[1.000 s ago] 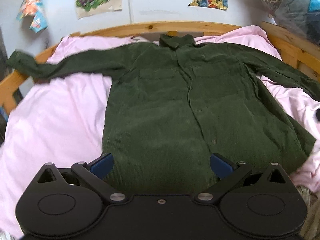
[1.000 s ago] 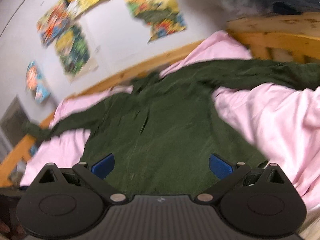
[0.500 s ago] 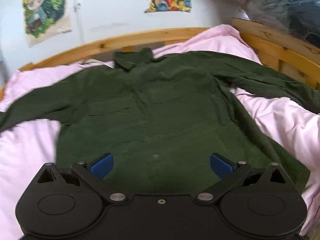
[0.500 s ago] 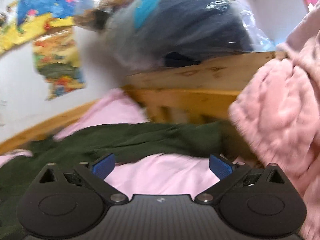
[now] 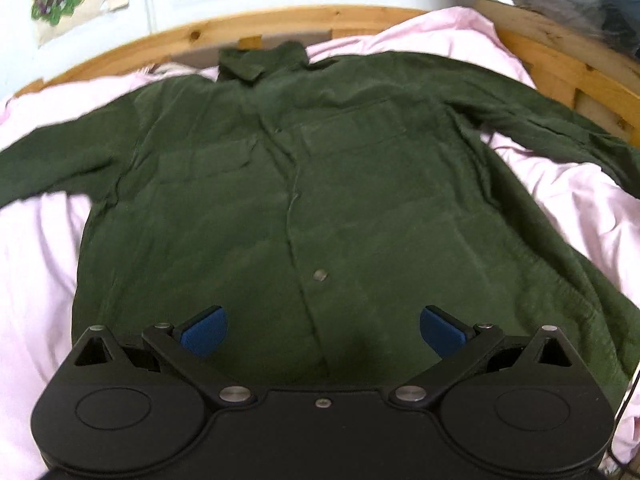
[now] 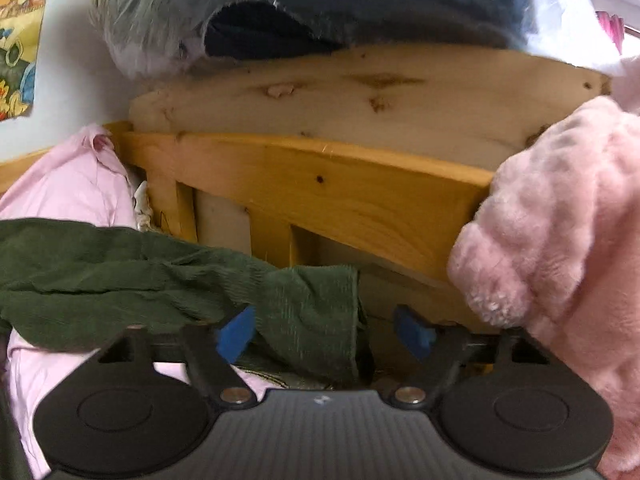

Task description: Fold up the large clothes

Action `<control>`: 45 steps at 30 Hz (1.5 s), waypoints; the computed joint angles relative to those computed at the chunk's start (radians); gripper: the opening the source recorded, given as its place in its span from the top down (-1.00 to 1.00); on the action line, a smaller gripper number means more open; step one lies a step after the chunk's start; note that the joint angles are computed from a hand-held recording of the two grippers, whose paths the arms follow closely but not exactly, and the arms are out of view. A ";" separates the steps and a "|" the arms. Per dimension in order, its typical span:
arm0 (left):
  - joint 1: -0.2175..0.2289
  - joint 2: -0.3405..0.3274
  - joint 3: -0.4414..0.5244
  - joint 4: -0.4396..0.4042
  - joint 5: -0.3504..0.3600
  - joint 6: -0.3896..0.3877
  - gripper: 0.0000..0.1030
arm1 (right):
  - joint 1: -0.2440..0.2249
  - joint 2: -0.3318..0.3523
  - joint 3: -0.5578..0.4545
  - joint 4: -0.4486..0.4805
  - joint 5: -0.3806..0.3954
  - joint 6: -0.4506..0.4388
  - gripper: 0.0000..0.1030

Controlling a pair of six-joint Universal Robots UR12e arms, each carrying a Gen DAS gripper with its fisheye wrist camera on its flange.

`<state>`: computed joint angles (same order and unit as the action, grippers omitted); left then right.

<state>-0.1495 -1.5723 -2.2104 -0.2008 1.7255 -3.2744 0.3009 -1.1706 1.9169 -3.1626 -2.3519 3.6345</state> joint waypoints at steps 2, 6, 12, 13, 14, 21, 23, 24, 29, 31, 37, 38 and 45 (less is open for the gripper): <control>0.005 0.013 -0.009 -0.018 0.004 0.001 -0.99 | 0.002 0.003 -0.002 0.012 0.005 -0.019 0.38; 0.005 0.026 -0.019 -0.012 0.032 0.012 -0.99 | 0.008 0.010 0.004 -0.035 -0.023 -0.038 0.80; 0.010 0.032 -0.014 -0.028 0.045 -0.027 -0.99 | 0.022 -0.026 0.023 -0.172 0.051 -0.146 0.89; 0.011 0.031 -0.013 -0.031 0.046 -0.031 -0.99 | 0.026 -0.035 0.022 -0.206 0.078 -0.184 0.89; 0.013 0.030 -0.012 -0.031 0.049 -0.036 -0.99 | 0.031 -0.043 0.018 -0.240 0.109 -0.222 0.90; 0.027 0.028 -0.012 -0.001 0.063 -0.036 -0.99 | 0.078 -0.055 -0.069 -0.410 0.350 -0.414 0.95; 0.031 0.033 -0.017 0.007 0.068 -0.035 -0.99 | 0.087 -0.047 -0.114 -0.405 0.466 -0.423 0.95; 0.034 0.036 -0.019 0.007 0.071 -0.035 -0.99 | 0.090 -0.042 -0.134 -0.396 0.522 -0.418 0.95; 0.052 0.058 -0.039 -0.003 0.093 -0.024 -0.99 | 0.106 0.038 -0.304 -0.316 0.841 -0.388 0.96; 0.061 0.065 -0.044 -0.017 0.108 -0.018 -0.99 | 0.123 0.087 -0.387 -0.268 0.955 -0.418 0.96; 0.092 0.083 -0.060 -0.049 0.155 -0.041 -0.99 | 0.188 0.242 -0.597 -0.112 1.115 -0.524 0.96; 0.096 0.083 -0.060 -0.055 0.160 -0.045 -0.99 | 0.198 0.266 -0.630 -0.077 1.131 -0.535 0.96; 0.106 0.071 -0.055 -0.051 0.163 -0.047 -0.99 | 0.219 0.321 -0.679 0.125 1.202 -0.587 -0.29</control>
<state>-0.0434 -1.5012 -2.2654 -0.2518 1.8889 -3.3210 0.5198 -0.8491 1.2379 -3.0376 -1.1498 3.0476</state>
